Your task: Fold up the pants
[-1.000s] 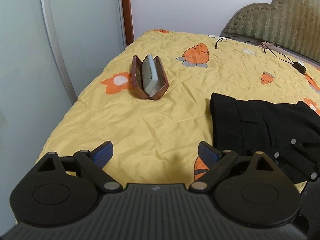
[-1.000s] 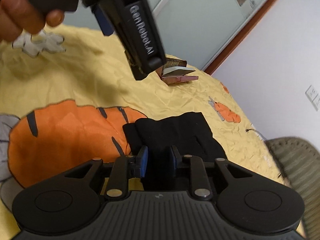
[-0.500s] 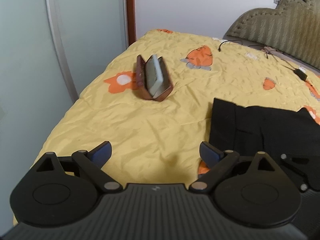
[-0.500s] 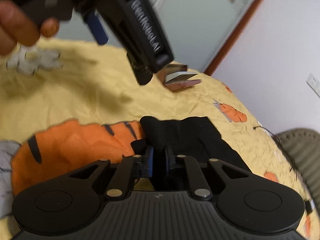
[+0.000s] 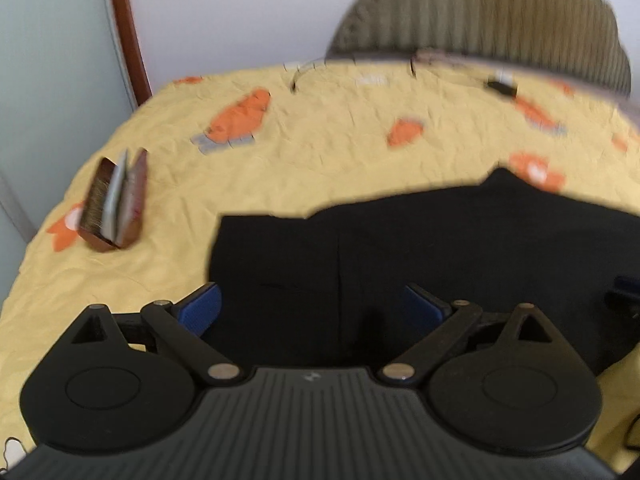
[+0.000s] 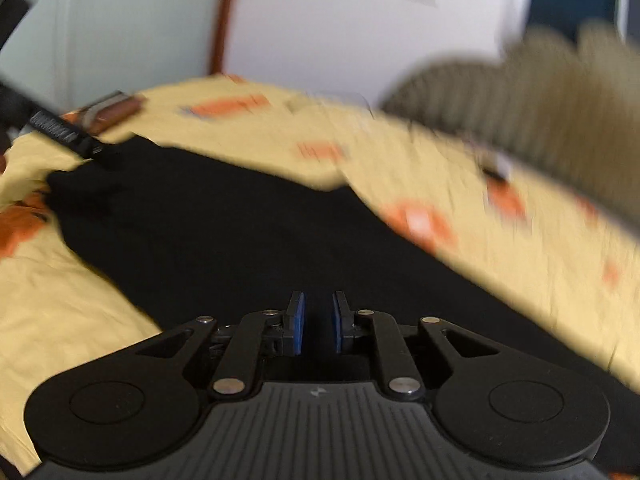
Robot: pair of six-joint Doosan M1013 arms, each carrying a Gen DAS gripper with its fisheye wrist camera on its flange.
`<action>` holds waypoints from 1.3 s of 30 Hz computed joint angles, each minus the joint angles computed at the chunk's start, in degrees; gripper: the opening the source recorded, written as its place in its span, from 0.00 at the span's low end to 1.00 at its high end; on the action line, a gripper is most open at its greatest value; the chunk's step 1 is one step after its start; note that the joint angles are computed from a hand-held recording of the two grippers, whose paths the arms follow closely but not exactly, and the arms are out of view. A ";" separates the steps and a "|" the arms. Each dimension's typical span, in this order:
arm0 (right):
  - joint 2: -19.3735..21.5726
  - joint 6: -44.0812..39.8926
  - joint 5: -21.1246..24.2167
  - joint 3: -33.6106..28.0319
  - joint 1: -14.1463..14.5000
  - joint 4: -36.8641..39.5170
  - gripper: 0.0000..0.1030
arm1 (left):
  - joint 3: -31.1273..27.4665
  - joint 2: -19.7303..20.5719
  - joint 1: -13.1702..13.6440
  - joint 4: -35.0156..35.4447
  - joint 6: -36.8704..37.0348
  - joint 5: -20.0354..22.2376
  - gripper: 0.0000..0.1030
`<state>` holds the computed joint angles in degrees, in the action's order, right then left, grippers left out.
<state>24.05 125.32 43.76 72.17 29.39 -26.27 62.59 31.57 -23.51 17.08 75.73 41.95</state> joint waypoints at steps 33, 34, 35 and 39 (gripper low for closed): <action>-21.66 -2.72 -17.05 32.33 -32.87 28.60 0.07 | -14.04 8.45 -14.48 2.61 9.48 4.72 0.94; -21.99 -3.15 -17.53 32.48 -32.82 28.17 0.03 | -14.47 8.71 -14.51 2.69 9.38 5.13 0.94; -22.29 -2.97 -17.93 32.58 -32.69 27.22 0.03 | -14.73 8.90 -14.55 3.00 9.04 5.46 0.94; -22.64 -5.34 -20.08 32.51 -33.14 28.64 0.02 | -16.29 10.03 -14.52 3.17 8.57 6.70 0.94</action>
<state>1.41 119.98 23.68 104.68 -3.75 2.37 46.30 41.61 -38.03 20.25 84.30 48.65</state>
